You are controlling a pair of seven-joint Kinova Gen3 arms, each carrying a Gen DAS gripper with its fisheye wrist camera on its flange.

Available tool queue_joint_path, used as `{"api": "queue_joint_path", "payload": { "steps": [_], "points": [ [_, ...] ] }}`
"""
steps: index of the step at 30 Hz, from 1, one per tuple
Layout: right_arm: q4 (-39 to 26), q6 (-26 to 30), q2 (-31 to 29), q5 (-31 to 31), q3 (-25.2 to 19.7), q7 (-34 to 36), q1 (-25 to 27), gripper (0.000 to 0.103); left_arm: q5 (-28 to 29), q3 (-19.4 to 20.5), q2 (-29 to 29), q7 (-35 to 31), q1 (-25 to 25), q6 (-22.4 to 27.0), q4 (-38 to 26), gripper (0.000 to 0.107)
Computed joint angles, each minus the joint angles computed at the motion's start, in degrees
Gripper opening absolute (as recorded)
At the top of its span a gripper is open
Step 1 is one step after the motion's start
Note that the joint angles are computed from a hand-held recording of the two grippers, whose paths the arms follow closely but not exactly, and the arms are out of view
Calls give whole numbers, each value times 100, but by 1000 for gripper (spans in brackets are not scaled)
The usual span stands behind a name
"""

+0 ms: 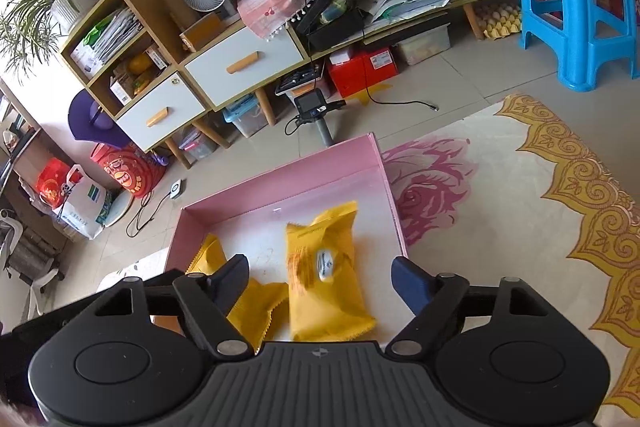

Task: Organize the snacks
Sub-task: 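Withdraw both tools from the box back toward the snack pile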

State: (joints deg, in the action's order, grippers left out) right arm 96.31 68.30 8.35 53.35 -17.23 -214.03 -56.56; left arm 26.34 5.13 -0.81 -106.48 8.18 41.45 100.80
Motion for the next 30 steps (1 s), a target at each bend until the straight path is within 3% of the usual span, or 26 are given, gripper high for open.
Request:
{"api": "queue_joint_path", "payload": {
  "steps": [8,22,30],
  "points": [
    [-310,606,80,-75,-110,200,-282,81,368,-279,-415,-718,-152,452,182,90],
    [-1233,1723,549,-209,-28,895,-1079,88,154,-713,-1097,-1157,-318,1179,482,95],
    [-1550,2019,731,-297,84,1082,-1476,91,26,-952,-1456,-1477,-409,1439,796,97]
  ]
}}
